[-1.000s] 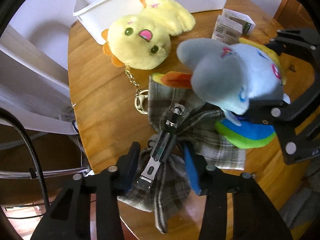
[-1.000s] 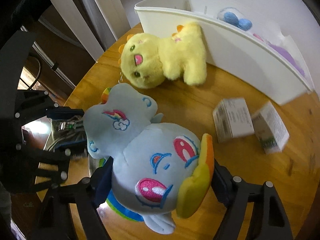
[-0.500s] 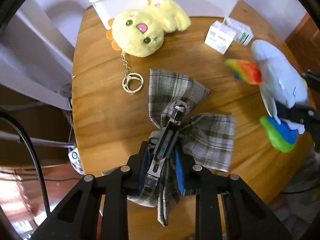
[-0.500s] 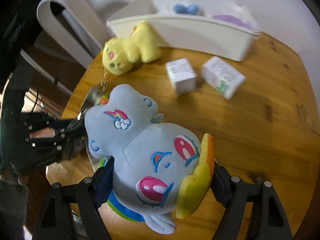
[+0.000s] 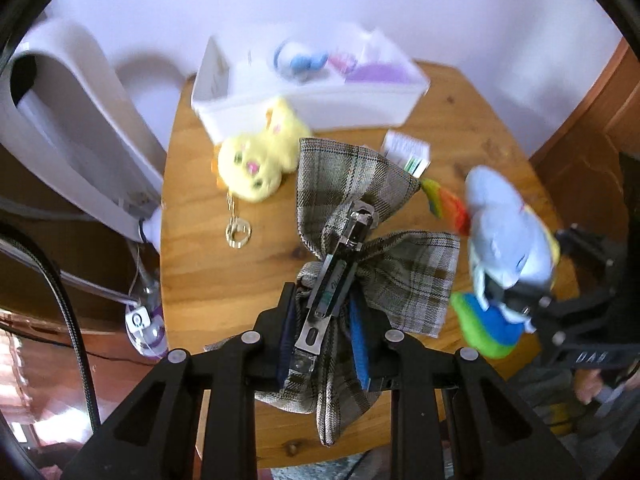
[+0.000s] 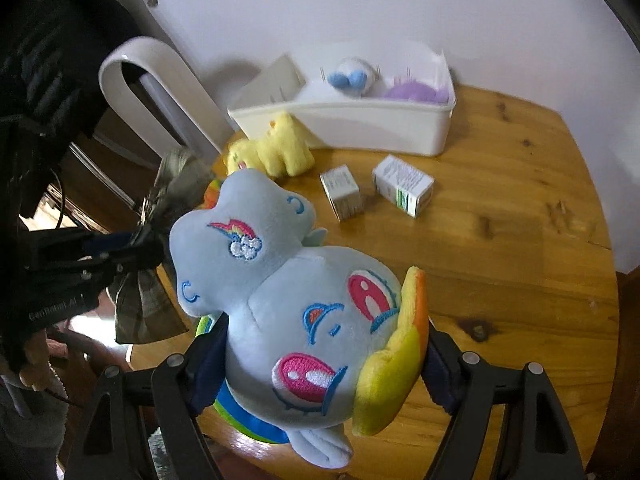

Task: Organize objects
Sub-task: 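Lift the plaid bow with the left gripper while the right lifts the blue pony plush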

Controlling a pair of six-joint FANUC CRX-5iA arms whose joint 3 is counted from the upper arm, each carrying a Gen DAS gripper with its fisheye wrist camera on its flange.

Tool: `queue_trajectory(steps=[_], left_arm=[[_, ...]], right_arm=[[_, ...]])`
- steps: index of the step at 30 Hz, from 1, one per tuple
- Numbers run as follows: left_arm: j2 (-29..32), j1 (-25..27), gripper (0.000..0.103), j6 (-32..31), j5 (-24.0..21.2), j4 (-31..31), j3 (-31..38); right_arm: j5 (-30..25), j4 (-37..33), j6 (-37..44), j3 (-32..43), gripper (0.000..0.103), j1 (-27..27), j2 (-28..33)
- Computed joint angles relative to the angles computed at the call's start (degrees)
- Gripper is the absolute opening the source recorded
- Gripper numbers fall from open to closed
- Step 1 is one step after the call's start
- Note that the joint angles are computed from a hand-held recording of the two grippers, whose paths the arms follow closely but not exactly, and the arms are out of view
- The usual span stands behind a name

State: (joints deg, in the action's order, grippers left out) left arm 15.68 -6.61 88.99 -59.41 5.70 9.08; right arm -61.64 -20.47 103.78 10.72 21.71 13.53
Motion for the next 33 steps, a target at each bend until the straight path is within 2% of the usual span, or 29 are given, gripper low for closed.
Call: queue_trajectory(steps=[7, 15, 19, 25, 33], left_arm=[[-0.1, -1.9, 0.026, 4.1, -2.2, -4.6, 6.4], [2.2, -1.3, 0.027, 8.0, -4.8, -8.1, 16.0], [4.6, -1.1, 0.027, 9.6, -5.6, -9.9, 22.0], [10.5, -0.8, 0.027, 10.4, -7.4, -11.3, 33.2], [24.2, -1.0, 0.027, 13.7, -12.5, -16.8, 55.7]], right_arm=[[0.5, -0.7, 0.7, 2.3, 0.081, -1.4, -1.2], [-0.3, 0.7, -0.4, 11.4, 0.081, -2.3, 1.9], [-1.0, 2.3, -3.1, 18.9, 0.081, -2.6, 5.8], [-4.2, 5.7, -9.0, 34.5, 0.081, -2.7, 14.8], [-10.6, 9.2, -16.6, 58.7, 0.082, -1.4, 29.3]])
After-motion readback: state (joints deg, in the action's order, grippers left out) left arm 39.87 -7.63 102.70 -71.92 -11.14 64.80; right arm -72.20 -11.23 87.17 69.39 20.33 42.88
